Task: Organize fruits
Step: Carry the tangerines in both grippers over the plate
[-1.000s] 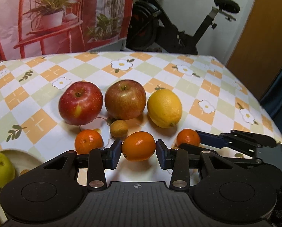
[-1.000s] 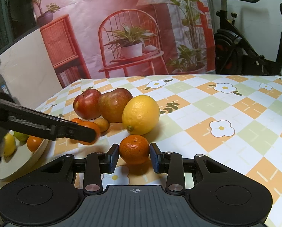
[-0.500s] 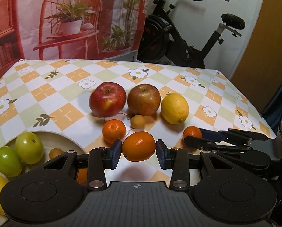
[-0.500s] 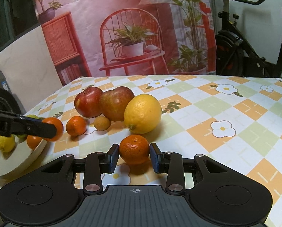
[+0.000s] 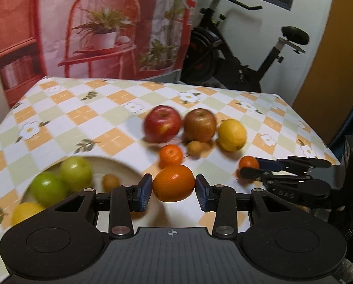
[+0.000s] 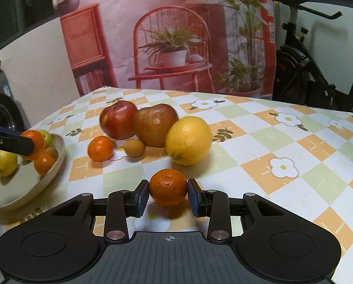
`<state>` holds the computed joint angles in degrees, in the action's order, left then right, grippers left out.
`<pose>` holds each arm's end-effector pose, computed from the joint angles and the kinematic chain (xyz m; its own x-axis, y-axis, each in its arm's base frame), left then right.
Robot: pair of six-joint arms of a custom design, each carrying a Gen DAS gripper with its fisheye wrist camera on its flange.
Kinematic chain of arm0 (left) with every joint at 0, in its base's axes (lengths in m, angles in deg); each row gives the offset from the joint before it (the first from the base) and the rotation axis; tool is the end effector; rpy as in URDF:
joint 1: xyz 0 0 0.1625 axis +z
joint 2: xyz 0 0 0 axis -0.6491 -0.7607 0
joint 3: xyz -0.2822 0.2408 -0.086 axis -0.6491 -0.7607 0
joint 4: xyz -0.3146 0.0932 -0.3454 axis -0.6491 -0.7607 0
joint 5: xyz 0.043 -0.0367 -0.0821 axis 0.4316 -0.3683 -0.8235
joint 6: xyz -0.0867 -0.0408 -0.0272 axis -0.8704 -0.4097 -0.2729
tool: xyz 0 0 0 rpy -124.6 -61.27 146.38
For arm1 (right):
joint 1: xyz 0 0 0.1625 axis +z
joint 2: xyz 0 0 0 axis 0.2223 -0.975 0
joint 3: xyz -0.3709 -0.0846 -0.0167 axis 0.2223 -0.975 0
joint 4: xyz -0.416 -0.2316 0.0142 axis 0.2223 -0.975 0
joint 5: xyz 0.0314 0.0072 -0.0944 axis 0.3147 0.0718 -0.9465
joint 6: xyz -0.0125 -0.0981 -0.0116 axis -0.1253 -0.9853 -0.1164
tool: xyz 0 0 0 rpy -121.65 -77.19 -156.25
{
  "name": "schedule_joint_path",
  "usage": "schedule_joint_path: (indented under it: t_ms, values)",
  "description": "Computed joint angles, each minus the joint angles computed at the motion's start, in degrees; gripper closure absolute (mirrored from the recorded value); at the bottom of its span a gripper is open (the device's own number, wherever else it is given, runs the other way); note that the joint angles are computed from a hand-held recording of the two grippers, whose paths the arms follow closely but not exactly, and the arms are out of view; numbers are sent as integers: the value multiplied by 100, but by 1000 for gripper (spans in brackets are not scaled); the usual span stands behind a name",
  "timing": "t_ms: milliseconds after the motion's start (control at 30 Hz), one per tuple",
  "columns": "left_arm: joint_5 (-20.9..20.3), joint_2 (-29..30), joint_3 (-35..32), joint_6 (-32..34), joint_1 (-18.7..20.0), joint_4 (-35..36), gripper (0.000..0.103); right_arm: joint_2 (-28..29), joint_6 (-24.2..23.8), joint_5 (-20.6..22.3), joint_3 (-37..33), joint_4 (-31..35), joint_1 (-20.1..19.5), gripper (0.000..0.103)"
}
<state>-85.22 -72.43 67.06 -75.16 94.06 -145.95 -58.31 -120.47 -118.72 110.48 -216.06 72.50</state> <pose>-0.2350 -0.6358 0.1452 -0.7368 0.3917 -0.5512 0.6387 0.6707 -0.3772 0.0676 -0.6513 0.1504 -0.8085 -0.1946 0.5555 -0.5543 0.5689 -0.6075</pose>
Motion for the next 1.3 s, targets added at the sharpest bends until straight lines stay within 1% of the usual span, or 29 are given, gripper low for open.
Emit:
schedule_joint_path:
  t_ms: [300, 467, 767, 867, 1000, 1133, 1300]
  values:
    - [424, -688, 448, -253, 78, 53, 61, 86, -157, 164, -86, 362, 317, 71]
    - [568, -906, 604, -393, 159, 184, 61, 211, -260, 243, -296, 679, 529, 71]
    - [663, -1067, 693, -570, 243, 459, 61, 688, -473, 258, -958, 1337, 875, 71]
    - [574, -1153, 746, -621, 281, 508, 61, 855, -612, 248, -1174, 1588, 971, 71]
    - [562, -1215, 777, -673, 277, 673, 61, 1060, -777, 216, -1440, 1907, 1074, 71]
    - [531, -1307, 858, -688, 280, 742, 61, 1188, -850, 197, -1582, 2028, 1133, 71]
    - [621, -1387, 939, -786, 285, 911, 61, 1193, -844, 224, -1571, 2057, 1150, 71]
